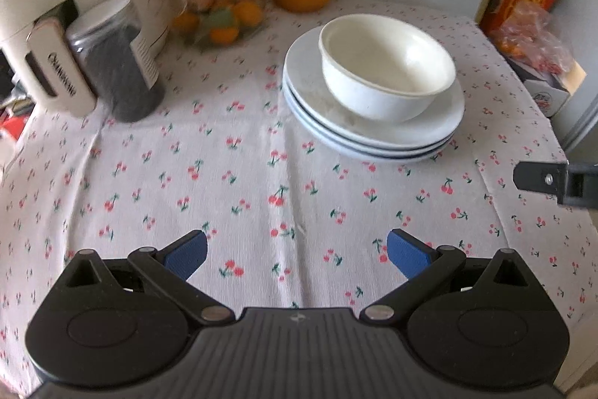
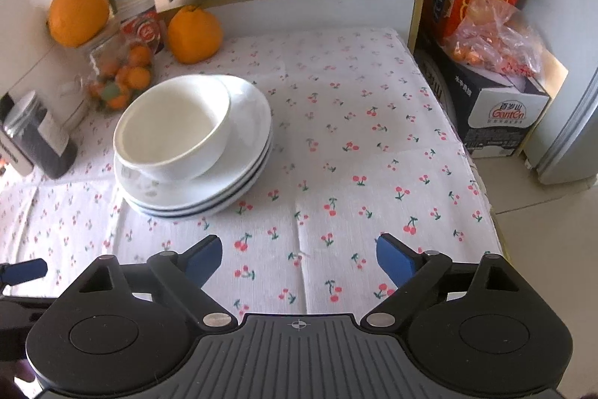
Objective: Organize plates and bowls
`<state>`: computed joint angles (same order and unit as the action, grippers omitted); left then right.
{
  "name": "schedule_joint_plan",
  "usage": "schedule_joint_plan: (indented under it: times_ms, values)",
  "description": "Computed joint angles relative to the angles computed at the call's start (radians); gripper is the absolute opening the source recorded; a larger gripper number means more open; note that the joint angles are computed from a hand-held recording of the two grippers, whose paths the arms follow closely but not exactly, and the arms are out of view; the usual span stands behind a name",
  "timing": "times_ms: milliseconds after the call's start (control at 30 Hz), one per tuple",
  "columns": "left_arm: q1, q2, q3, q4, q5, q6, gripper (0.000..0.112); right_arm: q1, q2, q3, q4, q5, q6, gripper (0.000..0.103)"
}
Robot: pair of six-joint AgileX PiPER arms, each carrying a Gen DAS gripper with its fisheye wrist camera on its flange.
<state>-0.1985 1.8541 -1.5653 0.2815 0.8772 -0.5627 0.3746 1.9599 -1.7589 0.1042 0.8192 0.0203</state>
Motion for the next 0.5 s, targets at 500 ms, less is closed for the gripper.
schedule_joint_plan:
  times_ms: [500]
  values:
    - [-0.025,0.016,-0.036,0.047,0.095,-0.076,0.102,0.050,0.008,-0.006,0.005,0.064,-0.003,0.092]
